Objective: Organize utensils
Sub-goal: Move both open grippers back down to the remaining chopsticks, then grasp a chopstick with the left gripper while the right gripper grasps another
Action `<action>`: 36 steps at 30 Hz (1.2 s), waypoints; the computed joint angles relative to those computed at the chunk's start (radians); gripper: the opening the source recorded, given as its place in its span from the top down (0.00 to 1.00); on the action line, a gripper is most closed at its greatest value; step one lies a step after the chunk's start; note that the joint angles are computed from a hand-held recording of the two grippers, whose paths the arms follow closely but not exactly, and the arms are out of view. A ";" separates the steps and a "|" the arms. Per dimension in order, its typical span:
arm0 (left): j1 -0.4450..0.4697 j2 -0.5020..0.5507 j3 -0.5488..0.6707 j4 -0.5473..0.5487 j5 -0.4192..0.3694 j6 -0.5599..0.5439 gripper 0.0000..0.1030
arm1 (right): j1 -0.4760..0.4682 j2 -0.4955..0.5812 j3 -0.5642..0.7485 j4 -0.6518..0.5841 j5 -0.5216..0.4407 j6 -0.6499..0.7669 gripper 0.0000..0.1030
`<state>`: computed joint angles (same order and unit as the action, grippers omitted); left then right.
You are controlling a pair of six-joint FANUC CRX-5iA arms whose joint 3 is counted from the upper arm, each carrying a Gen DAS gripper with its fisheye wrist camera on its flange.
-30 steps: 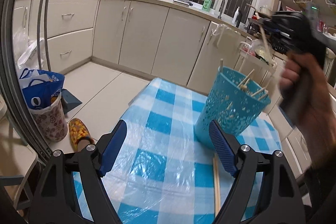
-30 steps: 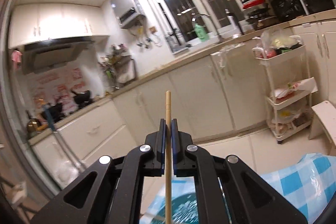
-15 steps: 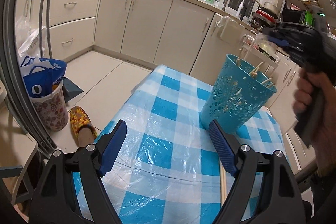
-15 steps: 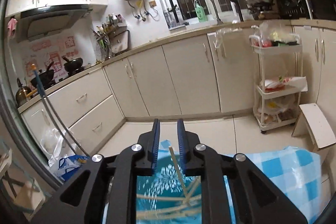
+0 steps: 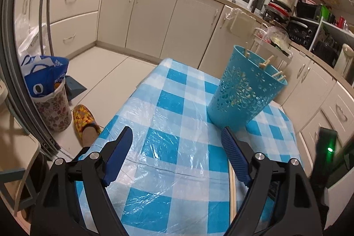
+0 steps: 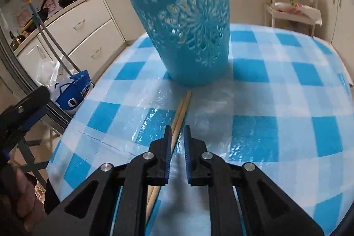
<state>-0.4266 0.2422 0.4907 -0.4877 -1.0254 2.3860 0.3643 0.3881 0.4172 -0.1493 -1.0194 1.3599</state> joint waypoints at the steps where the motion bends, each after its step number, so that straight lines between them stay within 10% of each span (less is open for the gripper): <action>1: 0.001 0.000 0.000 0.003 -0.001 -0.005 0.23 | 0.006 0.003 -0.002 0.016 0.000 -0.006 0.89; 14: 0.025 0.044 0.021 0.102 -0.017 -0.109 0.23 | 0.013 0.005 -0.019 0.087 -0.053 0.058 0.92; 27: -0.022 0.433 0.503 0.192 -0.312 -0.451 0.27 | -0.082 -0.085 -0.083 -0.024 -0.111 0.147 0.92; 33: -0.028 0.496 0.579 0.204 -0.364 -0.507 0.57 | -0.093 -0.080 -0.072 -0.040 -0.115 0.141 0.91; 36: -0.024 0.486 0.550 0.234 -0.324 -0.539 0.89 | -0.095 -0.075 -0.068 -0.043 -0.110 0.132 0.91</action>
<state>-0.4505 0.7287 1.0409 -0.2536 -1.3495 1.8467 0.2690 0.3126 0.3492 -0.1925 -1.1289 1.4924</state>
